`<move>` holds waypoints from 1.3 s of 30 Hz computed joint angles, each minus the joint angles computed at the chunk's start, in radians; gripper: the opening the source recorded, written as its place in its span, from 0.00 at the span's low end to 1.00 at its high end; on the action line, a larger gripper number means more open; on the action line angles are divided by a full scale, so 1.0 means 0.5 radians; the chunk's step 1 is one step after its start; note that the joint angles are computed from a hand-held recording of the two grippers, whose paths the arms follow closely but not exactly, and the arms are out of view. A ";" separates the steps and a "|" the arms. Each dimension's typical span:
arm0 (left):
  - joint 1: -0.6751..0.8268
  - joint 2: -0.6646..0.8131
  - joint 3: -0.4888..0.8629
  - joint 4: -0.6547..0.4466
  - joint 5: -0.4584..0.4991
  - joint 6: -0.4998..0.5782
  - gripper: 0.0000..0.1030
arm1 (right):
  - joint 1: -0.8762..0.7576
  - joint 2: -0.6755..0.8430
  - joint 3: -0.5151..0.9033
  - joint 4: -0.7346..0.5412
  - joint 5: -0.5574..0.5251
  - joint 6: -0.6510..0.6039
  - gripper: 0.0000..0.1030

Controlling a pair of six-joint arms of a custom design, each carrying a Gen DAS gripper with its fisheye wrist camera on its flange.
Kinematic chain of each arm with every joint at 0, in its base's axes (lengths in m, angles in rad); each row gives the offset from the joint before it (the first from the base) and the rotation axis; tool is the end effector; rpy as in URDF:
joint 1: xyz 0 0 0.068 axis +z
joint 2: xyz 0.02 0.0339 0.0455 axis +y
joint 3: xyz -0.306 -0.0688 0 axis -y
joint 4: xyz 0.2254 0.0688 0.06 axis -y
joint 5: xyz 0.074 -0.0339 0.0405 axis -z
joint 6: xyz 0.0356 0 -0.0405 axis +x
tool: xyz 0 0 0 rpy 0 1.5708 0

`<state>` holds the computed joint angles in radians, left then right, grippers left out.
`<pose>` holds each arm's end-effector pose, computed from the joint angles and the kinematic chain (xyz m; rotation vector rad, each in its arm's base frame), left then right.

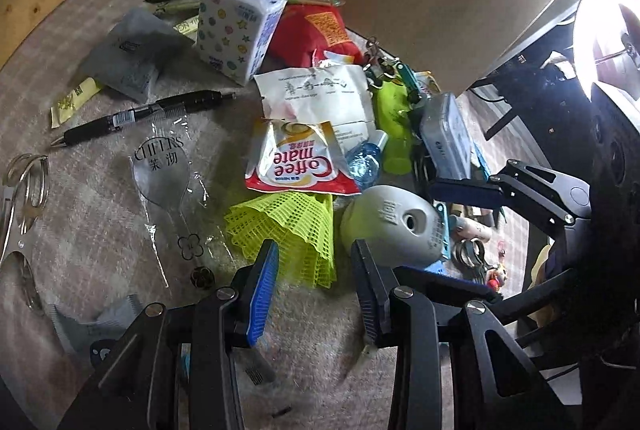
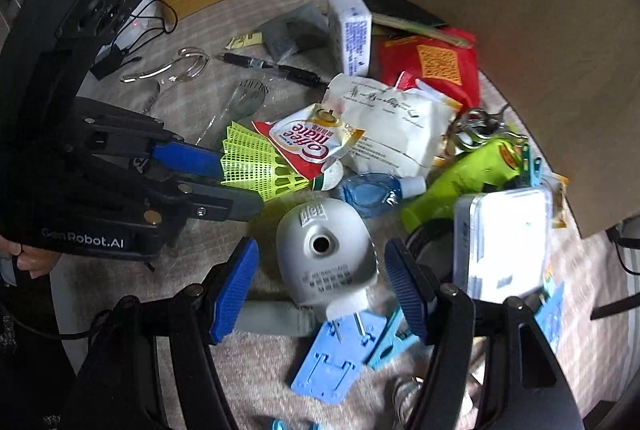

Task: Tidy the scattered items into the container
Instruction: 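Grasp the yellow shuttlecock with the left gripper while the right grasps the white plug-in device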

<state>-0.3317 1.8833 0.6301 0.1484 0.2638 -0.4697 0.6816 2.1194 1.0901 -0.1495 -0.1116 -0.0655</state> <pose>0.2713 -0.1033 0.1125 -0.1034 2.7538 -0.5914 0.2996 0.2481 0.1113 -1.0449 2.5812 0.3158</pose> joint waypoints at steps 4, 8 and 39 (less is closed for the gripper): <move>0.000 0.051 0.035 0.011 0.002 -0.018 0.32 | 0.007 0.078 0.050 -0.005 -0.008 -0.017 0.63; -0.001 0.112 0.082 0.007 0.006 -0.028 0.18 | 0.015 0.144 0.090 -0.011 -0.003 0.007 0.63; -0.723 -0.461 0.316 -0.407 -0.317 -0.120 0.02 | -0.336 -1.212 -1.005 0.104 0.208 0.535 0.55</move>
<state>-0.6931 1.6528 0.7883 -0.0553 0.1054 -0.5297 0.5136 1.5135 0.5878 -0.0975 -0.0078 0.2019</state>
